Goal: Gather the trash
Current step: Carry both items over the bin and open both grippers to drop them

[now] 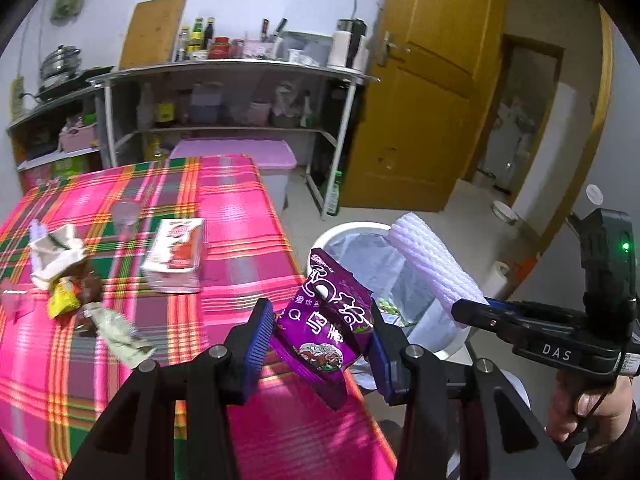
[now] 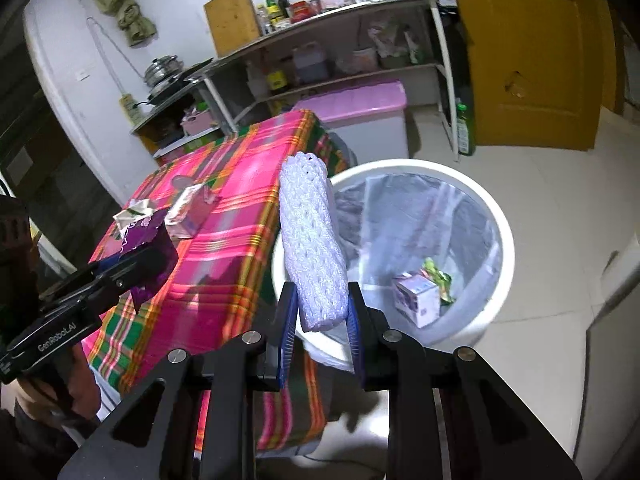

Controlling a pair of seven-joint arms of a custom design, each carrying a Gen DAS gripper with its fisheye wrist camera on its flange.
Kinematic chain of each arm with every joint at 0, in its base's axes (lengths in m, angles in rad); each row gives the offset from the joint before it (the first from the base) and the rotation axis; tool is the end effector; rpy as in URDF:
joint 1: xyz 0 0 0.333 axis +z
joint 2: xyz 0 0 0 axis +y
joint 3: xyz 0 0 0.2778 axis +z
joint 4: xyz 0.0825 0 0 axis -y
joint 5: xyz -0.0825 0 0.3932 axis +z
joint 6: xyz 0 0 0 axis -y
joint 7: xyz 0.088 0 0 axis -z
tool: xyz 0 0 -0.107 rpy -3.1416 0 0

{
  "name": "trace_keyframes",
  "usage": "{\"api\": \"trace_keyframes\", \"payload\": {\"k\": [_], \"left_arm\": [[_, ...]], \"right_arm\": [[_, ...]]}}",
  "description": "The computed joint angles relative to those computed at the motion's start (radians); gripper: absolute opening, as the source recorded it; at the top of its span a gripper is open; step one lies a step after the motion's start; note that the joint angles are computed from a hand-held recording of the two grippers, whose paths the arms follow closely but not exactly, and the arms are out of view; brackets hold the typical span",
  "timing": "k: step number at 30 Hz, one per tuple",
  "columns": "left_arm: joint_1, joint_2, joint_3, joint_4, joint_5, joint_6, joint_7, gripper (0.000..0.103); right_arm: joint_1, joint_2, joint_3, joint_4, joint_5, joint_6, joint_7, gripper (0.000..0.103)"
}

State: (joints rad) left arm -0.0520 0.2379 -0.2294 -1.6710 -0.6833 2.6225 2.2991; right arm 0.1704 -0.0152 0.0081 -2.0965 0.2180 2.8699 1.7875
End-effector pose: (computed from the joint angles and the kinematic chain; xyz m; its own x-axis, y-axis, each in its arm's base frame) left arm 0.6588 -0.1610 0.5057 -0.5473 -0.8174 0.1798 -0.6083 0.2410 -0.7563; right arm 0.5916 0.0944 0.4777 -0.0870 -0.9391 -0.3324 -0.7177 0.2905 -0.6328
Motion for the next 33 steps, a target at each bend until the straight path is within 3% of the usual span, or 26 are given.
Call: {"api": "trace_keyframes", "payload": {"k": [12, 22, 29, 33], "left_arm": [[-0.053, 0.139, -0.021, 0.148, 0.134, -0.065, -0.065, 0.045], [-0.092, 0.298, -0.025, 0.346, 0.257, -0.164, -0.148, 0.046], [-0.113, 0.368, -0.022, 0.437, 0.313, -0.225, -0.205, 0.050], [-0.113, 0.386, -0.023, 0.461, 0.327, -0.237, -0.221, 0.052]], "right_arm": [[-0.039, 0.047, -0.010, 0.016, 0.014, -0.060, 0.012, 0.025], [-0.063, 0.071, -0.004, 0.030, 0.015, -0.092, 0.011, 0.027], [-0.069, 0.077, -0.001, 0.031, 0.023, -0.089, -0.005, 0.040], [-0.070, 0.074, -0.001, 0.026, 0.018, -0.086, 0.001, 0.040]]}}
